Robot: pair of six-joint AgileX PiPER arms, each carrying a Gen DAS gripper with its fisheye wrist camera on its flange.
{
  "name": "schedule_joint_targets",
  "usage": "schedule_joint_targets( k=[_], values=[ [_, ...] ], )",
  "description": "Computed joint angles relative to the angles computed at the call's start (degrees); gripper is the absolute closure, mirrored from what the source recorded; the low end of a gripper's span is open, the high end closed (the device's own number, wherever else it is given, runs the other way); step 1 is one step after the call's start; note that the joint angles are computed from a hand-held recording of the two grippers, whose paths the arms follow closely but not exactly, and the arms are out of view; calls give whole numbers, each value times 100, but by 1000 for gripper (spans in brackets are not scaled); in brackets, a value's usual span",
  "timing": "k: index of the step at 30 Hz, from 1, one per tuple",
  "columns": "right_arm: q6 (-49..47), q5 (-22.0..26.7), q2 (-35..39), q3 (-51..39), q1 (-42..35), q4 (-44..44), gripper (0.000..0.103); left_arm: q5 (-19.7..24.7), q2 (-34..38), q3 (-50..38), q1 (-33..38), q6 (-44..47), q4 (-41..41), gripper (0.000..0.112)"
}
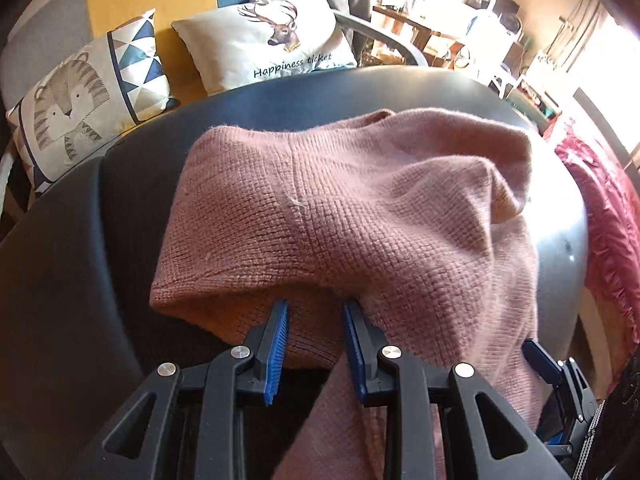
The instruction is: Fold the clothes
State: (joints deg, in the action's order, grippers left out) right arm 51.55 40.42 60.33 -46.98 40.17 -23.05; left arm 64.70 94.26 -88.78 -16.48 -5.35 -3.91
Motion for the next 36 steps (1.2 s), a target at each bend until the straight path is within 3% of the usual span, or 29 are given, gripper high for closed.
schedule_joint_targets(
  k=[4,7,11,15,18,24,27,36],
  values=[
    [598,542,98,-63,805,-974,11,-63,-67,180,253,99,-358,85],
    [1029,956,112,62,1381,-1543,7,-32,-190,359,626,290,-971,85],
    [802,756,-170,170,1146,-1282,6,118,-166,355,850,382,-1402,83],
    [764,632,-87,123,1064,-1272,6,328,211,-78,759,218,-1461,83],
    [703,566,24,46,982,-1260,5,374,371,-244,959,134,-1965,83],
    [721,518,77,24,959,-1310,5,-479,-173,747,1609,932,-3733,83],
    [749,532,104,13,979,-1352,5,-298,-82,918,1821,1093,-4308,83],
    [813,506,141,13,1001,-1409,5,-583,-524,2204,2491,2199,-6180,76]
  ],
)
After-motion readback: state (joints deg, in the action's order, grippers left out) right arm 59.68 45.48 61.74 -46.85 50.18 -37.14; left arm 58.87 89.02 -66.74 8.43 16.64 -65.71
